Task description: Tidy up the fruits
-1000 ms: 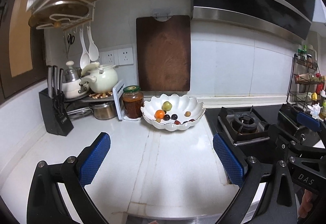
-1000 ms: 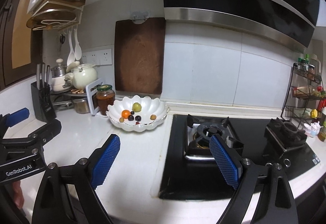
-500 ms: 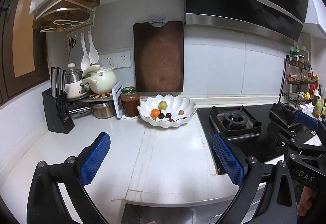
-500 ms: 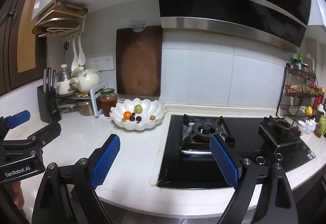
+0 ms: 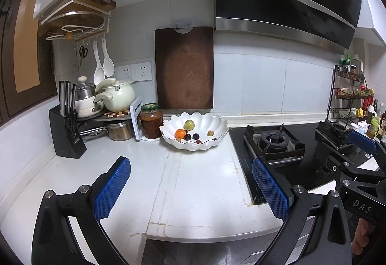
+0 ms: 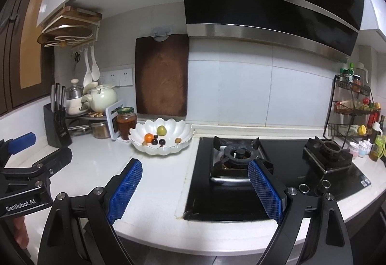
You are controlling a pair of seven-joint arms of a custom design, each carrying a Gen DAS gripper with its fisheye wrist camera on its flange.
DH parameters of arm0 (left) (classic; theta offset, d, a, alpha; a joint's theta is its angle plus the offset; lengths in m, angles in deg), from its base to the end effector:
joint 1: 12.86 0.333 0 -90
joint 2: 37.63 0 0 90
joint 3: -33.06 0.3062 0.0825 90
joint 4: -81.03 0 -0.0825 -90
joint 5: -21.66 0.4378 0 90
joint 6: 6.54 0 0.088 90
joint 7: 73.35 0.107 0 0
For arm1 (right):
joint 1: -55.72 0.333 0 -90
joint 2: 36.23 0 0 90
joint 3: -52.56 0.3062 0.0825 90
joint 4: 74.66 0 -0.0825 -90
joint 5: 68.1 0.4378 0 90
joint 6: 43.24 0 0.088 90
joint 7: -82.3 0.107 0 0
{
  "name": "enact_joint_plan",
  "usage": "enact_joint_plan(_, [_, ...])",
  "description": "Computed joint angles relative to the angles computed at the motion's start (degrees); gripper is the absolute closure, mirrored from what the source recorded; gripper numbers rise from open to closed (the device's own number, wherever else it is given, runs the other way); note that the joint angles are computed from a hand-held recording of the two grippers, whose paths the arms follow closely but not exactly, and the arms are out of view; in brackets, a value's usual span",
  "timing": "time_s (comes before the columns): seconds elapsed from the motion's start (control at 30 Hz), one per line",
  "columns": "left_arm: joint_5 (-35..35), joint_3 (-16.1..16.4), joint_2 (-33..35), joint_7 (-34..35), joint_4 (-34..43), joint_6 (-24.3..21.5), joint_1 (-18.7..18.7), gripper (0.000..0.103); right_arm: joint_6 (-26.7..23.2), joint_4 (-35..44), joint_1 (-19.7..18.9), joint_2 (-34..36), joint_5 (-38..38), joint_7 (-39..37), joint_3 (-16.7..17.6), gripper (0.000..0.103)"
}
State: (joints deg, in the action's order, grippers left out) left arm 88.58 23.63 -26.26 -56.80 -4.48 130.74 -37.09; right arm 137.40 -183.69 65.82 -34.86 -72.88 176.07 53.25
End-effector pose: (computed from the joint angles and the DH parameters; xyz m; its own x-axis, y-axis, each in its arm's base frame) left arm 0.6115 -0.3842 0.6282 0.1202 -0.9920 -0.0377 -0.3720 -0.0098 -0.9282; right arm 0.6462 0.1306 0.6082 0.1939 -0.9809 0.0160 -0.3288 -0.0803 -0.9410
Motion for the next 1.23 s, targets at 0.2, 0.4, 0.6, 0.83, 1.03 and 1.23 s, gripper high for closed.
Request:
enact_joint_plan(0.2, [0.0,0.0,0.0,0.1,-0.1,0.6,0.0,0.000,0.0,-0.2,0.0,-0.2,-0.7,0.9,-0.2,0.012])
enact_joint_plan(0.4, [0.3,0.0,-0.1,-0.3,-0.1,0.2,-0.1,0.000,0.1,-0.5,-0.2,-0.5,-3.0,3.0,-0.3,0.012])
enact_joint_plan(0.6, [0.6,-0.1,-0.3,-0.5,-0.4,0.6,0.0,0.000,0.3,-0.8,-0.4,-0.7,-5.6,5.4,-0.5,0.012])
enact_joint_plan(0.83, [0.7,-0.1,-0.3,-0.7,-0.4,0.8,0.1,0.000,0.2,-0.9,-0.6,-0.9,-6.2,5.8,-0.4,0.012])
enact_joint_plan(1.03, [0.6,-0.1,-0.3,-0.6,-0.3,1.1,0.2,0.000,0.1,-0.9,-0.7,-1.0,-6.4,6.0,-0.2,0.012])
enact_joint_plan(1.23, [0.6,0.0,-0.1,-0.4,0.0,1.2,0.2,0.000,0.1,-1.0,-0.9,-1.0,-4.0,3.7,-0.2,0.012])
